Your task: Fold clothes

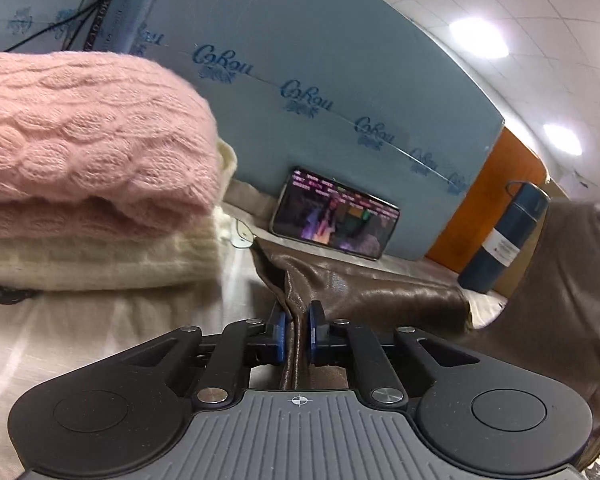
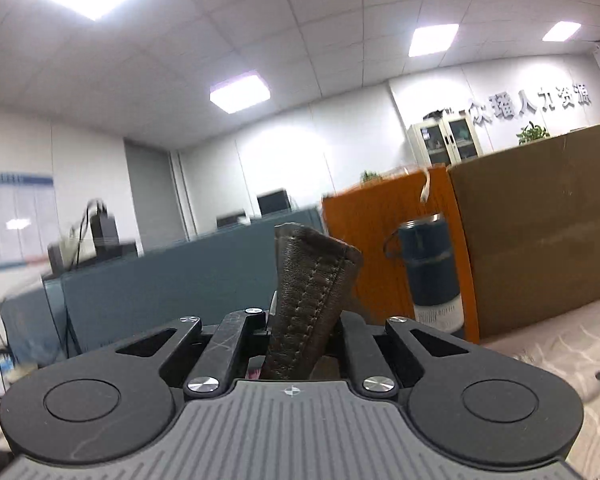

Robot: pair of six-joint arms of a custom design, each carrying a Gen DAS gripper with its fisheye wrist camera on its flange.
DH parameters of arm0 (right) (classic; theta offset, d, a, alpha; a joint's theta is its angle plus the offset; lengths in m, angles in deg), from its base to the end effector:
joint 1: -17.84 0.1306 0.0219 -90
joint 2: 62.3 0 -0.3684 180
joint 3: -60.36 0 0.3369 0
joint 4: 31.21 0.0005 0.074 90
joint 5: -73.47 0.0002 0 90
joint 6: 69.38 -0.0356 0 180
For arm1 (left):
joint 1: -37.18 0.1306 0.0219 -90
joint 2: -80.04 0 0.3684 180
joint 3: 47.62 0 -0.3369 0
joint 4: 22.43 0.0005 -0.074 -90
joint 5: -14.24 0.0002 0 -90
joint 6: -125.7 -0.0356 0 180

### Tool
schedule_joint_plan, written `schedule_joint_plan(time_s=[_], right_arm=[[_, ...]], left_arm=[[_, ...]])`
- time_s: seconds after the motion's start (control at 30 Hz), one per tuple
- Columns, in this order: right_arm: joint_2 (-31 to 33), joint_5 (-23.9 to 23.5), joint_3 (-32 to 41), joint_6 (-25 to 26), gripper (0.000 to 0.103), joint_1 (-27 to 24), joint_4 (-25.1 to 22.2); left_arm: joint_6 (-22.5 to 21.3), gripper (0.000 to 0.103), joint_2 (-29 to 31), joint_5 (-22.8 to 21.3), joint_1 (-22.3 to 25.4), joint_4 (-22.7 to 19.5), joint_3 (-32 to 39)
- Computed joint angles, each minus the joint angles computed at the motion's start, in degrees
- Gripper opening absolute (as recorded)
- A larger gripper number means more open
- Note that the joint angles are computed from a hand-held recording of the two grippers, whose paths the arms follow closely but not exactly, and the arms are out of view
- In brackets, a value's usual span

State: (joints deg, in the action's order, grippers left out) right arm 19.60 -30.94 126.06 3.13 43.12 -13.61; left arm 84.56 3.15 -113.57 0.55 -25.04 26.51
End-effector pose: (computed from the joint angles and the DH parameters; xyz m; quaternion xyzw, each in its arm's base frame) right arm 0.3599 0.1792 0.4038 -0.1366 0.6852 0.3405 0.6292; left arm 0.4036 -0.2735 0.2725 -0.2452 0.8043 -0.1056 0.5310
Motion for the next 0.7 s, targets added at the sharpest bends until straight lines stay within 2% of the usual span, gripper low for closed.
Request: schedule_joint_plan(time_s=[0.07,0.17,0.33,0.4,0.43,0.5,0.53,0.57,0.6,0.67,0.7], right_arm=[[-0.4,-0.9,-0.9,-1.7,0.007,-1.4,1.8],[-2.1,-0.5,-3.8,-2.8,0.007,-4.7,0.8],[-4.1,-2.4,-6.7,2.1,0.008,-11.4,-11.1],[-4.3,-3.3,-7.2,4.4,0.013,-13.6,-16.4],[-4.2,-3.1,-7.2,5.2,0.021,-14.4,-18.9],[-4.1,-2.4,-7.2,6.3,0.034,-16.2,-22.5],[-4.1,-2.1,-7.0,7.0,0.045,-17.1,-24.3],[-4.1,0.6,-6.9,8.4,0.05,-17.1,-25.7],[-4.2,3.6,-6.7,9.7,0.052,-17.1,-27.0],[-4.7,3.7,-7.1,10.3,0.071,-18.3,-26.5],[-5.0,3.7,-7.3,10.5,0.073,-19.0,-26.2]], left_arm=[[-0.3,0.009,-0.2,1.3,0.2,1.0,-0.4],[-0.8,0.01,-0.1,3.5,0.6,1.8,-0.4],[-2.1,0.016,0.2,5.1,0.4,1.4,0.0],[-2.4,0.028,0.3,4.3,0.1,0.3,0.5],[-2.3,0.031,0.4,3.9,-0.1,-0.2,0.6],[-1.3,0.046,0.0,2.8,-0.1,0.1,0.3],[-0.4,0.052,-0.4,2.2,-0.2,0.8,-0.3],[0.9,0.063,-0.9,1.6,-0.3,1.8,-1.0],[2.2,0.069,-1.5,1.8,-0.1,3.4,-2.0],[5.2,0.073,-3.0,4.9,0.8,8.5,-4.6],[6.6,0.076,-3.5,7.1,1.5,10.8,-5.6]])
